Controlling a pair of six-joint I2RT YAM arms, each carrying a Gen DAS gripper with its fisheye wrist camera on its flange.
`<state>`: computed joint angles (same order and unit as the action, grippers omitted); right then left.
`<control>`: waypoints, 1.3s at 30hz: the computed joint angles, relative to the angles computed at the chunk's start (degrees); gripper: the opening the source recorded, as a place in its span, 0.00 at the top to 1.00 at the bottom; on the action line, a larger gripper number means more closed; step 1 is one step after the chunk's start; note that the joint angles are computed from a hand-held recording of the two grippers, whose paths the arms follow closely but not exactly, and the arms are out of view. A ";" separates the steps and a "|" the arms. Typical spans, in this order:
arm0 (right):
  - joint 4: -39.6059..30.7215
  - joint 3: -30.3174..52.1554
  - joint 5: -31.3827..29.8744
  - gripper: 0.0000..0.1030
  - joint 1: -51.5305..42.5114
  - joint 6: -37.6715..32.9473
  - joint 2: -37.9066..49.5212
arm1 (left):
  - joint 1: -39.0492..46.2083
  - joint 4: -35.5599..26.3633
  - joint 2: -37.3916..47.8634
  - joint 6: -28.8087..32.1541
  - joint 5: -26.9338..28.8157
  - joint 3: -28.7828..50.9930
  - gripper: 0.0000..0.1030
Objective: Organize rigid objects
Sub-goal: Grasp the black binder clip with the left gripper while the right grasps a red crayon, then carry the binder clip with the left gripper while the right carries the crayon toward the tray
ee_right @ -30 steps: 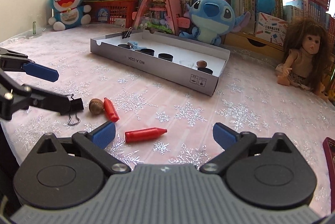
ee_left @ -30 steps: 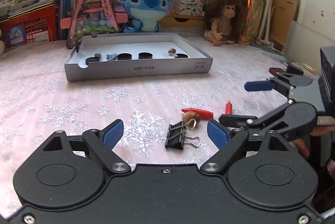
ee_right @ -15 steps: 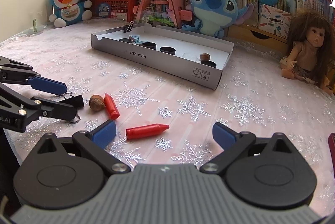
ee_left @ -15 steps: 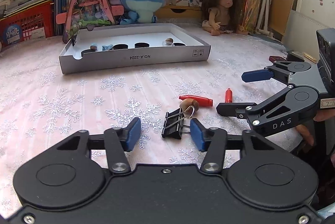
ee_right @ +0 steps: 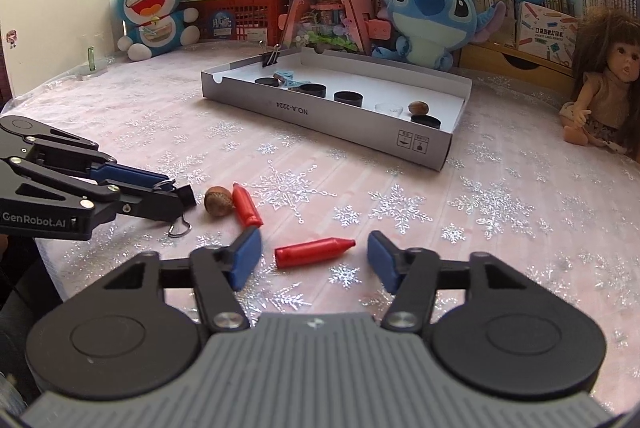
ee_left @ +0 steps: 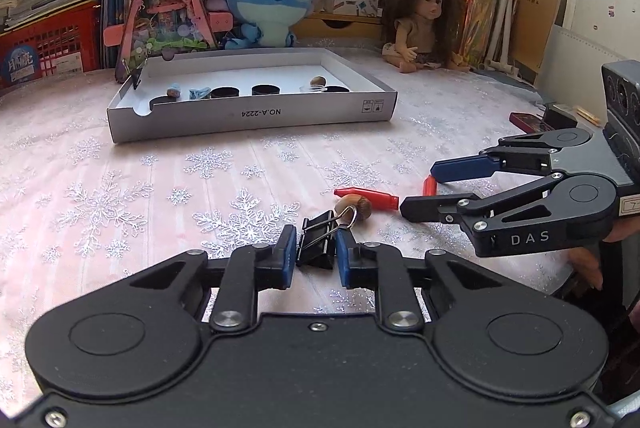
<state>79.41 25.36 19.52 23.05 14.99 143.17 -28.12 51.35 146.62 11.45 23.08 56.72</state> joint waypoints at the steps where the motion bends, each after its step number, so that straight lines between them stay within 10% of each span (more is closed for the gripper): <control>1: 0.49 0.01 0.66 0.49 0.36 0.08 0.18 | 0.02 0.06 0.00 -0.11 -0.01 0.02 0.81; 21: -1.20 0.47 6.42 0.53 0.26 2.75 -1.77 | 1.03 -2.53 -0.93 -2.59 -4.05 3.69 0.83; 39: -13.96 8.20 3.71 0.54 -9.57 7.93 -10.10 | 0.95 -17.19 -0.24 -8.15 -11.69 23.40 0.83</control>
